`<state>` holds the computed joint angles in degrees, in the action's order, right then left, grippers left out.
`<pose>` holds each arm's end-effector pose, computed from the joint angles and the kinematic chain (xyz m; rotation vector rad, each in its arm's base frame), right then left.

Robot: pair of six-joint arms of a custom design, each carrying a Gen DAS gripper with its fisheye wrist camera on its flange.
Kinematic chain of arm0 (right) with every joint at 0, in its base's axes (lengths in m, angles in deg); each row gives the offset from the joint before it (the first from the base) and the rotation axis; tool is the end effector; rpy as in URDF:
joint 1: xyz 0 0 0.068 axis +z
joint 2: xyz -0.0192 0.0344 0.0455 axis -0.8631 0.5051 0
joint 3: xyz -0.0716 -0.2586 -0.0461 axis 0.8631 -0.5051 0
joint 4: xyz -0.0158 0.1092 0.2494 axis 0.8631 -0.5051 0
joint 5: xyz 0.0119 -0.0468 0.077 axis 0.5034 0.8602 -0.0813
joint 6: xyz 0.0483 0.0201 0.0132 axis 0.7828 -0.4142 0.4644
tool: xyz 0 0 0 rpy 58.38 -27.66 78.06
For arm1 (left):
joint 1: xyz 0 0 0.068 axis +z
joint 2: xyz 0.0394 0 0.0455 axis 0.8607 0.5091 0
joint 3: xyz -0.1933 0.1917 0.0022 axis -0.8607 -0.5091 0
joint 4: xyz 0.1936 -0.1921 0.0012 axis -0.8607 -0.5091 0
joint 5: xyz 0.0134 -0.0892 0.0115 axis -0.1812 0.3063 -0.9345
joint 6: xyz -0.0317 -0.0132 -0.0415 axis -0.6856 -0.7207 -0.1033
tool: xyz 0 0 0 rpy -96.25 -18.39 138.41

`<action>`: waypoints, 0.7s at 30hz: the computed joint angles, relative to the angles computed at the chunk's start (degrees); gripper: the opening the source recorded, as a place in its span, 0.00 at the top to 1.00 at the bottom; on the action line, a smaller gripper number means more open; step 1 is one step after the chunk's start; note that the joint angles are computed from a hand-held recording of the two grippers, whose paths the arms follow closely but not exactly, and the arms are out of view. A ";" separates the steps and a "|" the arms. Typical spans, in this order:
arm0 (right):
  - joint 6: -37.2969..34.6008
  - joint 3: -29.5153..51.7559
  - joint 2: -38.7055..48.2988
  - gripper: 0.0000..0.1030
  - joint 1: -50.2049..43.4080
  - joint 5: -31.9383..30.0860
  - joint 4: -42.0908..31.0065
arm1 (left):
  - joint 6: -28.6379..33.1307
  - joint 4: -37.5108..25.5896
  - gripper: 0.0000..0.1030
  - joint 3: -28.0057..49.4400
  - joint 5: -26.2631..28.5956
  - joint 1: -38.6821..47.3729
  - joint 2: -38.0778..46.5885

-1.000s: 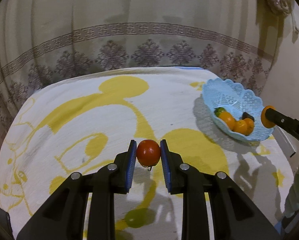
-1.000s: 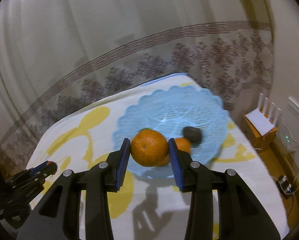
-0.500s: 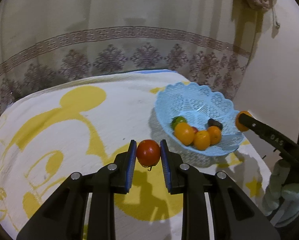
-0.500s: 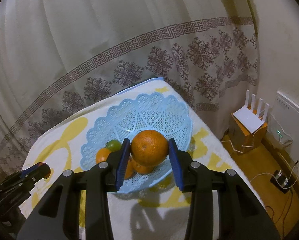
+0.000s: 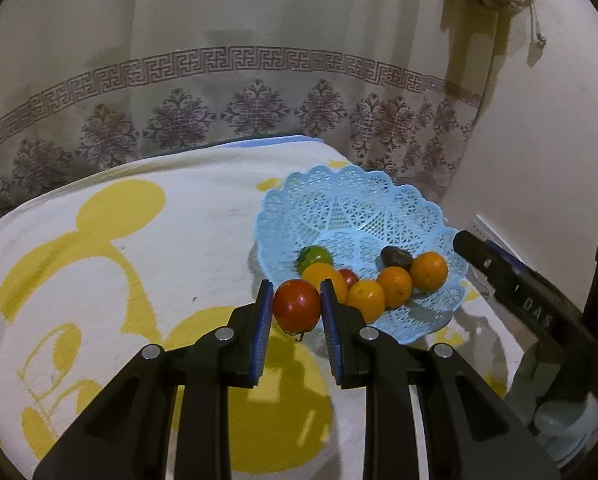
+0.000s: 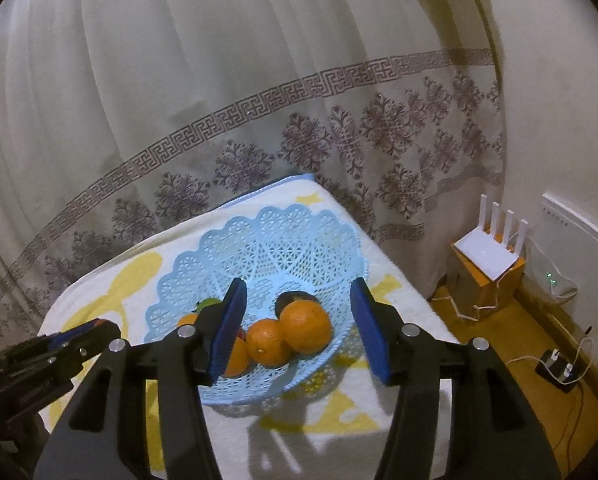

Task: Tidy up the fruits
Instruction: 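Lower the small orange into the blue basket and open the right tool, then lower the red tomato into the blue basket and open the left tool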

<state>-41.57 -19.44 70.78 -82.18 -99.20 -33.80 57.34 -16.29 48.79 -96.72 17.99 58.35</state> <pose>0.2115 -0.0645 0.1920 -0.0078 2.1251 0.4447 0.1724 -0.1330 0.2187 0.0160 2.3056 -0.1526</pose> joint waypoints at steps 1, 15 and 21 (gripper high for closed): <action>0.21 -0.32 -0.35 0.46 0.01 0.35 0.38 | 0.50 0.75 0.76 0.35 0.16 0.00 0.66; 3.21 -3.70 -2.24 0.46 -0.39 4.22 6.22 | 4.45 10.49 0.74 5.23 8.08 2.65 13.01; 3.91 -3.32 -1.32 0.46 -1.01 4.19 6.55 | 4.70 13.34 0.33 2.96 7.77 3.82 11.30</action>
<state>-37.66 -22.76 69.47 -83.19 -95.00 -27.26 62.05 -2.94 51.75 -88.95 21.82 69.65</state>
